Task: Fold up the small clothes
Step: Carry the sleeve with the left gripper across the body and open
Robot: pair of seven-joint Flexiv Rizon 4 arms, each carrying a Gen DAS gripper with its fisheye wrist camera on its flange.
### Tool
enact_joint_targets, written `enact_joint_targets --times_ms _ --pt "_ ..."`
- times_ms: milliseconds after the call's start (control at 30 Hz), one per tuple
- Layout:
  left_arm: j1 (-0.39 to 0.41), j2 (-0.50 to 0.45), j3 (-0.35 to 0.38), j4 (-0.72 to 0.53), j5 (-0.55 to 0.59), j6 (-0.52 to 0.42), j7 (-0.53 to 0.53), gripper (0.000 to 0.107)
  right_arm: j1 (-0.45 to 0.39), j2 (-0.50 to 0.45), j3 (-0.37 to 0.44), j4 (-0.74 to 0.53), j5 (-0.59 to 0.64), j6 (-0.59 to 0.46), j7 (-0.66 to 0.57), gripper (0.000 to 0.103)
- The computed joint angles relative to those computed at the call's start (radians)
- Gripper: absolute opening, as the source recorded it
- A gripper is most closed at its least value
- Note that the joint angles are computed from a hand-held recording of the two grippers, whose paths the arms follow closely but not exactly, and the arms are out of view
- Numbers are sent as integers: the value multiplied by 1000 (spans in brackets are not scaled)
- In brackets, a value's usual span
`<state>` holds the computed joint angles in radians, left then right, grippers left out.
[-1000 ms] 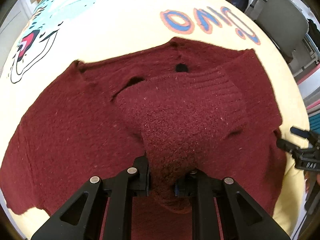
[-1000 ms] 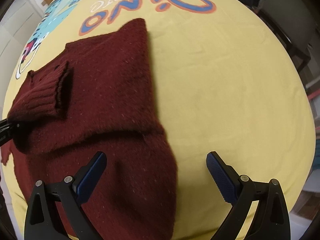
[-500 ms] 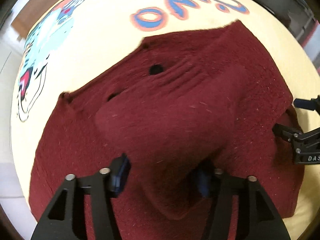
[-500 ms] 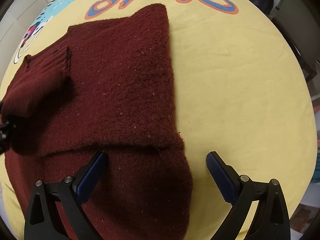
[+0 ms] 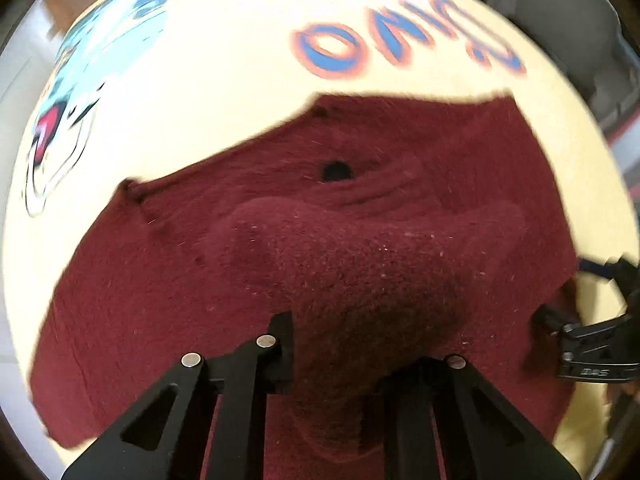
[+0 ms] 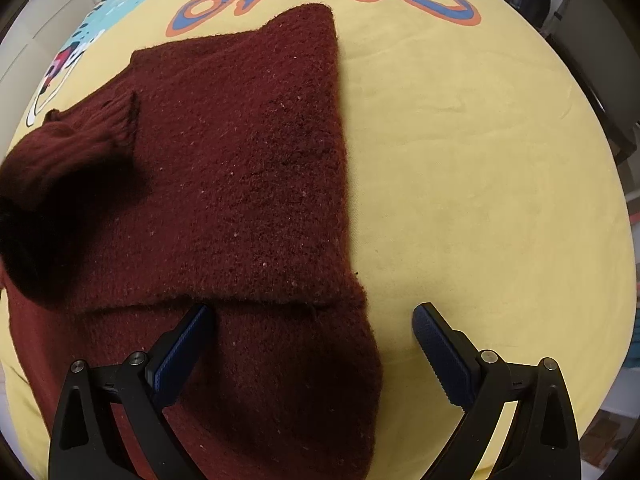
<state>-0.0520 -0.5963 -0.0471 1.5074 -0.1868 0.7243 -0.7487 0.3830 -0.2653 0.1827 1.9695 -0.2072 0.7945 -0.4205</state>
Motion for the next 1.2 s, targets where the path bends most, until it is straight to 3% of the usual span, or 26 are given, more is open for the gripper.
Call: enact_joint_targets --times_ms 233,300,400,600,800,1100,1200 --pt "130 42 -26 78 -241 44 -59 13 -13 -53 -15 -45 2 10 -49 100" --pt "123 55 -37 92 -254 61 -150 13 -16 -58 -16 -45 5 20 -55 100" --pt "149 96 -5 151 -285 27 -168 13 -17 -66 -19 -50 7 23 -58 100" --pt "193 71 7 105 -325 -108 -277 18 -20 -76 -19 -56 12 27 -72 100" --pt "227 61 25 60 -303 -159 -298 37 -12 -38 -8 -5 16 39 -56 100" --pt "266 46 58 4 -239 -199 -306 47 3 -61 -7 -45 13 17 -52 100" --pt "272 46 70 -8 -200 -209 -298 62 15 -61 -5 -50 5 6 -41 100"
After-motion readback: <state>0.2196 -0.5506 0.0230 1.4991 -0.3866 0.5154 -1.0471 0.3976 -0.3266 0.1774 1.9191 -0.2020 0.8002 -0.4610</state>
